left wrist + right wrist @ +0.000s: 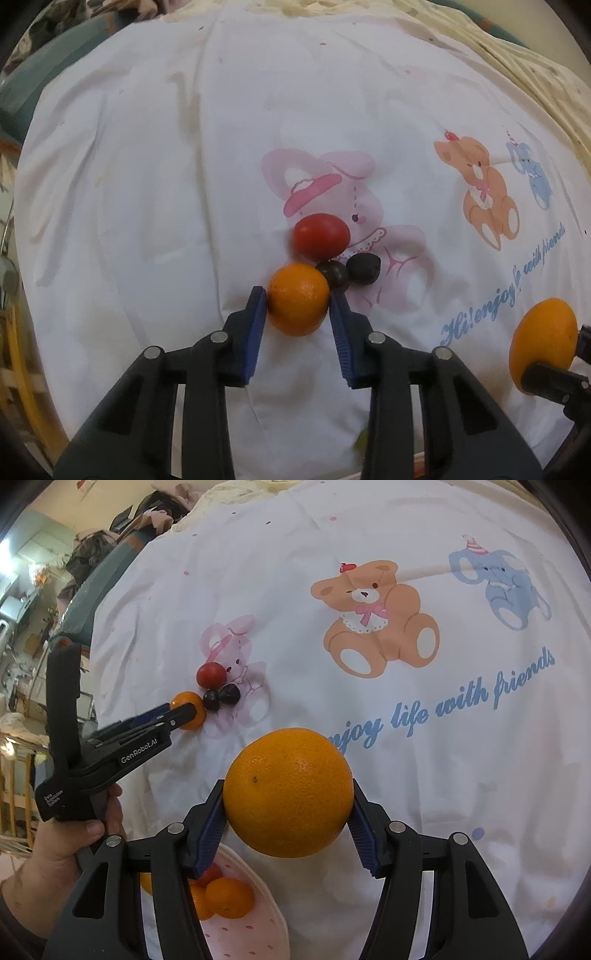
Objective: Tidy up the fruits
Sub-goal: 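Carry the large orange and mandarin toward the plate with both tools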
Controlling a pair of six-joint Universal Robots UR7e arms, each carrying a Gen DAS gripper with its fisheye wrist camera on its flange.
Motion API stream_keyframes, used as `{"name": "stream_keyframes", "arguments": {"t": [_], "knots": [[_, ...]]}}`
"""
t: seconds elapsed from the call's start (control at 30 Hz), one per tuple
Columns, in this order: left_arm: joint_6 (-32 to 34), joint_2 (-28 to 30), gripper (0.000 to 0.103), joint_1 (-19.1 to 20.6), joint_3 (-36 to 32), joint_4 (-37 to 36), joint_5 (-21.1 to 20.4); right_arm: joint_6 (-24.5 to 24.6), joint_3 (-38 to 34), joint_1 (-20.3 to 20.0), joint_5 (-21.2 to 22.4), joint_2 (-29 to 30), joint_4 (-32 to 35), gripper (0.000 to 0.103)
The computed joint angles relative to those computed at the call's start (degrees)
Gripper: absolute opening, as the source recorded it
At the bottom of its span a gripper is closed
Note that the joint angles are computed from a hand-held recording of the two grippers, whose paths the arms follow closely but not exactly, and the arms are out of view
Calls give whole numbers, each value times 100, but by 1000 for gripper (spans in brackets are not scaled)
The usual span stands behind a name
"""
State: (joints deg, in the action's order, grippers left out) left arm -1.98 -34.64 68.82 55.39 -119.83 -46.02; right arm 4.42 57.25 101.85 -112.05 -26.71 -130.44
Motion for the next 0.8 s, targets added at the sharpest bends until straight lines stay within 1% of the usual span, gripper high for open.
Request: {"name": "stream_keyframes", "arguments": {"t": [0.17, 0.33, 0.57, 0.73, 0.8], "knots": [[-173, -32, 29, 12, -50, 145, -152, -40, -60, -1, 16, 50, 11, 63], [-183, -235, 28, -59, 217, 9, -161, -52, 1, 4, -3, 12, -31, 63], [-149, -778, 28, -265, 881, -261, -184, -81, 174, 47, -86, -117, -208, 63], [-144, -1309, 28, -449, 1552, -507, -169, -204, 501, 116, -43, -320, -457, 63], [-24, -1589, 28, -506, 1917, -667, -231, -229, 672, 139, -1, -416, -541, 63]]}}
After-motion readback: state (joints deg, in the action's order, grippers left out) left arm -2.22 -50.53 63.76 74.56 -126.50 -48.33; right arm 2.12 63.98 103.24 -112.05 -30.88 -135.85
